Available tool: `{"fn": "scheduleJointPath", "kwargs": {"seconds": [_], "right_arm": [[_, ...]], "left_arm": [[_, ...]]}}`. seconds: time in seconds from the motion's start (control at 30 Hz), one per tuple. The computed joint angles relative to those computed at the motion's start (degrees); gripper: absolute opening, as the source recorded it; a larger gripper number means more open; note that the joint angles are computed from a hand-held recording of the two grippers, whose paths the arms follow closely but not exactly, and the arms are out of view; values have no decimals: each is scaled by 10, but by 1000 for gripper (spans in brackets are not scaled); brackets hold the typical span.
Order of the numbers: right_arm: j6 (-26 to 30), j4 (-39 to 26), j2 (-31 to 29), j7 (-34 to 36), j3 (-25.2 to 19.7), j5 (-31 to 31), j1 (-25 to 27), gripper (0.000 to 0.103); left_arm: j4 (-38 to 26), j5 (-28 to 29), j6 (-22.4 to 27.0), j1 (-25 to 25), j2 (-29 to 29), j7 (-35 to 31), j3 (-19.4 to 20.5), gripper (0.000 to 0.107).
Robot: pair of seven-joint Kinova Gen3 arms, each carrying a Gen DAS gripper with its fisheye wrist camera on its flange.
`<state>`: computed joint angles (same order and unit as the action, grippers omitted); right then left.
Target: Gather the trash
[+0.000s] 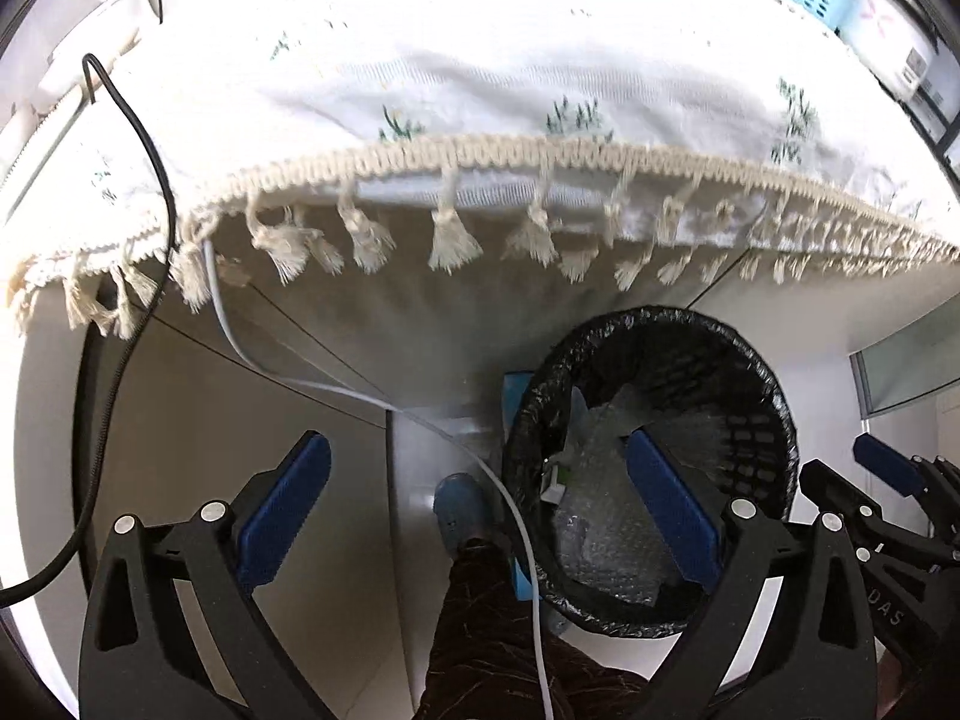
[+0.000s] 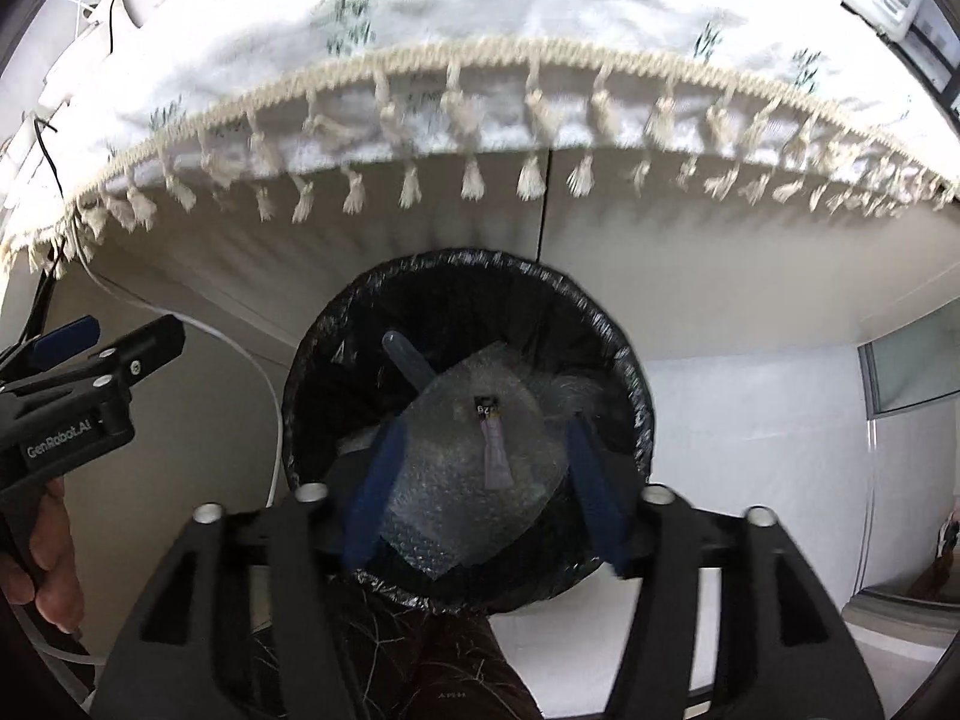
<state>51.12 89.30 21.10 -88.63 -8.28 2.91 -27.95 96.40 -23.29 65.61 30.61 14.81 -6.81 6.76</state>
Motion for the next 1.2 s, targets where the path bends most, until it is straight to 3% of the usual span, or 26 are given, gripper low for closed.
{"fn": "scheduleJointPath", "kwargs": {"seconds": [0.17,0.37,0.8,1.2], "right_arm": [[6,-27,-20,8,4,0,10,81],[25,-74,-44,24,5,-12,30,91],[46,-145,-75,47,9,6,35,95],[33,-178,-83,60,10,-24,57,95]], "left_arm": [[-19,-3,21,-5,-28,-6,3,97],[-53,-20,59,-10,-58,-8,15,97],[-157,-65,171,-4,-75,-18,39,97],[-213,-114,197,23,-60,-27,37,97]]}}
